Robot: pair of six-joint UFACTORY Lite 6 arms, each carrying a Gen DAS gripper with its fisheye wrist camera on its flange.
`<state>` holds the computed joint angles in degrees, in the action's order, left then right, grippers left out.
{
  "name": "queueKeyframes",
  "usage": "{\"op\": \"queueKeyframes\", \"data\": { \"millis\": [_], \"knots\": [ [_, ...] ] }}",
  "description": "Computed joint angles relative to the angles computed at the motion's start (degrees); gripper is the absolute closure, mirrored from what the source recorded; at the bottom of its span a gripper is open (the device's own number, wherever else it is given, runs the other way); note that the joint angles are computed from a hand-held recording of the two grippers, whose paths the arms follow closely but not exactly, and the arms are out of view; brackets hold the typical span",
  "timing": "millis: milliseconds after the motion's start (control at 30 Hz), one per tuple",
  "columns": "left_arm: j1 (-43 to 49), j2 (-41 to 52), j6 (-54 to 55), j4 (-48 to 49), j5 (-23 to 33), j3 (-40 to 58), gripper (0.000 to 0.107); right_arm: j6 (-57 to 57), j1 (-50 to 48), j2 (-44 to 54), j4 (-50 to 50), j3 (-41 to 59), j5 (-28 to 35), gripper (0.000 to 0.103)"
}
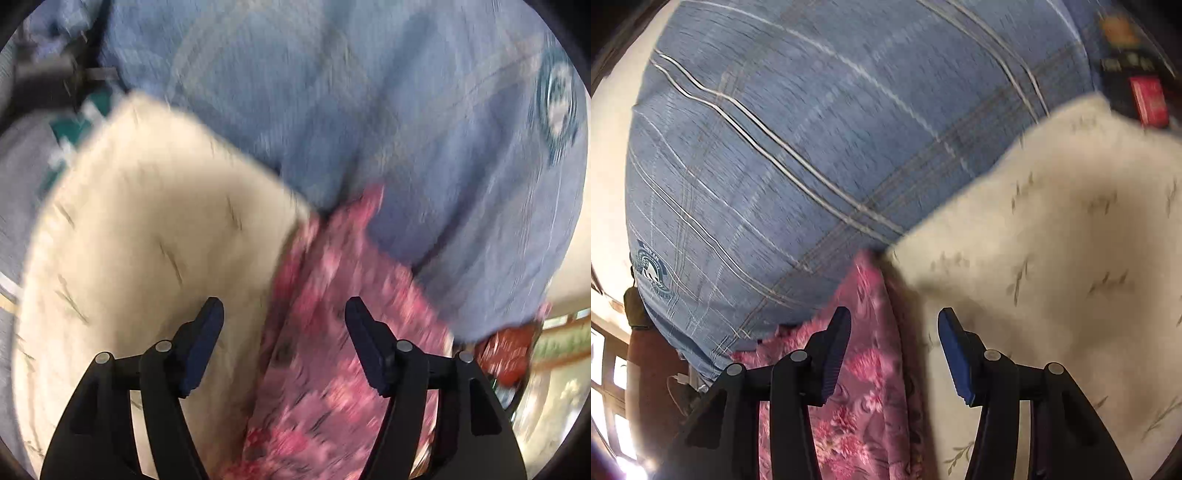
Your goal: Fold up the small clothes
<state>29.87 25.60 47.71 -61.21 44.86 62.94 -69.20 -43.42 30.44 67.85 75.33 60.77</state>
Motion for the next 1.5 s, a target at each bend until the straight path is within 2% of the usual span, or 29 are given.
{"op": "queueKeyframes", "data": {
  "millis": [67, 100, 133, 167, 200, 267, 300, 333, 433, 500, 600, 667, 700, 733, 833, 867, 900, 933, 1033, 1100, 1167, 1200, 1233, 1267, 1333, 1433, 1500],
  "knots": [
    [-2.02, -3.21, 3.24, -2.97, -3.81, -3.86, 0.04, -1.92, 1.34, -0.59, 0.74, -1.91, -1.43, 0.051],
    [-3.28, -4.88, 5.05, -4.2, -4.62, -4.98, 0.051, -2.58, 2.59, -0.77, 0.58, -2.12, -2.64, 0.061],
    [-4.14, -5.85, 6.31, -5.01, -4.43, -5.46, 0.084, -3.42, 4.15, -1.88, -0.52, -2.89, -4.2, 0.09],
    [-5.19, -6.55, 6.1, -4.65, -4.88, -5.24, 0.096, -3.66, 5.92, -3.22, -2.75, -3.24, -6.08, 0.096],
    [-6.6, -8.42, 5.59, -4.03, -7.41, -6.1, 0.1, -6.3, 6.98, -5.79, -2.57, -5.33, -8.26, 0.096],
    [-8.64, -7.39, 1.89, 0.01, -13.11, -4.07, 0.101, -14.18, 4.31, -10.56, 3.23, -8.65, -5.44, 0.096],
    [-10.22, -5.25, -3.04, 4.72, -16.74, -2.44, 0.101, -14.89, 3.27, -10.89, 4.85, -9.0, -4.49, 0.097],
    [-10.32, -2.83, -5.81, 7.03, -18.06, -1.33, 0.101, -13.19, 3.3, -9.28, 4.11, -7.41, -5.52, 0.096],
    [-6.23, -0.72, -6.06, 2.81, -12.96, 0.3, 0.102, -4.72, 7.27, -3.8, -4.51, -4.51, -14.46, 0.094],
    [-3.4, -3.17, -3.66, 0.98, -9.43, -1.62, 0.102, -7.19, 4.82, -7.28, -2.09, -6.96, -11.93, 0.088],
    [1.22, -12.77, -1.39, 2.54, -3.35, -9.19, 0.1, -9.92, -2.33, -13.62, -2.07, -11.69, -3.54, 0.088],
    [3.96, -20.89, 1.89, 1.89, 0.47, -16.53, 0.086, -13.69, -10.63, -18.14, -5.28, -15.77, 4.52, 0.083],
    [6.52, -26.89, 3.1, 2.67, 3.95, -21.66, 0.068, -15.39, -13.41, -19.97, -6.7, -18.14, 6.57, 0.079],
    [9.13, -32.89, 3.64, 3.21, 6.05, -26.46, 0.055, -17.25, -17.62, -21.8, -9.15, -20.22, 9.09, 0.075],
    [18.99, -46.09, 7.51, 5.93, 16.29, -37.65, 0.05, -17.95, -26.24, -26.3, -14.78, -25.2, 15.76, 0.069],
    [22.39, -47.11, 9.43, 6.38, 19.16, -39.72, 0.047, -18.19, -29.87, -25.38, -17.4, -25.8, 17.52, 0.068],
    [23.4, -49.01, 10.45, 5.8, 20.46, -43.49, 0.042, -18.89, -31.1, -26.41, -18.49, -28.8, 18.57, 0.065],
    [24.0, -49.33, 11.45, 5.79, 21.23, -45.66, 0.041, -19.18, -33.29, -25.03, -20.51, -29.48, 18.77, 0.064],
    [23.1, -45.31, 11.77, 4.02, 18.69, -48.1, 0.041, -17.24, -33.23, -25.28, -22.17, -33.49, 17.91, 0.064],
    [23.89, -38.53, 14.48, 0.34, 16.46, -47.28, 0.041, -16.19, -30.51, -24.97, -19.14, -35.98, 16.57, 0.064],
    [28.09, -34.45, 15.14, -3.17, 18.51, -46.12, 0.042, -15.2, -27.26, -25.04, -14.08, -38.3, 15.14, 0.066],
    [30.78, -33.55, 14.69, -2.94, 19.1, -44.72, 0.057, -14.27, -25.51, -24.9, -11.29, -39.06, 14.24, 0.067],
    [31.08, -32.58, 14.81, -4.14, 18.78, -43.79, 0.091, -14.35, -24.42, -24.62, -8.77, -39.78, 14.16, 0.077],
    [31.02, -31.5, 13.92, -4.09, 18.48, -42.47, 0.101, -14.07, -23.16, -24.35, -7.49, -39.68, 14.3, 0.093],
    [32.45, -33.06, 11.18, -1.45, 20.23, -41.12, 0.1, -12.57, -22.54, -25.28, -6.84, -38.31, 16.62, 0.097],
    [33.43, -46.5, 8.48, 4.33, 22.33, -43.76, 0.1, -13.32, -28.04, -30.03, -7.15, -35.03, 26.68, 0.097],
    [35.92, -49.37, 8.69, 7.94, 23.42, -44.61, 0.1, -14.15, -31.0, -31.11, -8.54, -33.4, 29.73, 0.097]
  ]
}}
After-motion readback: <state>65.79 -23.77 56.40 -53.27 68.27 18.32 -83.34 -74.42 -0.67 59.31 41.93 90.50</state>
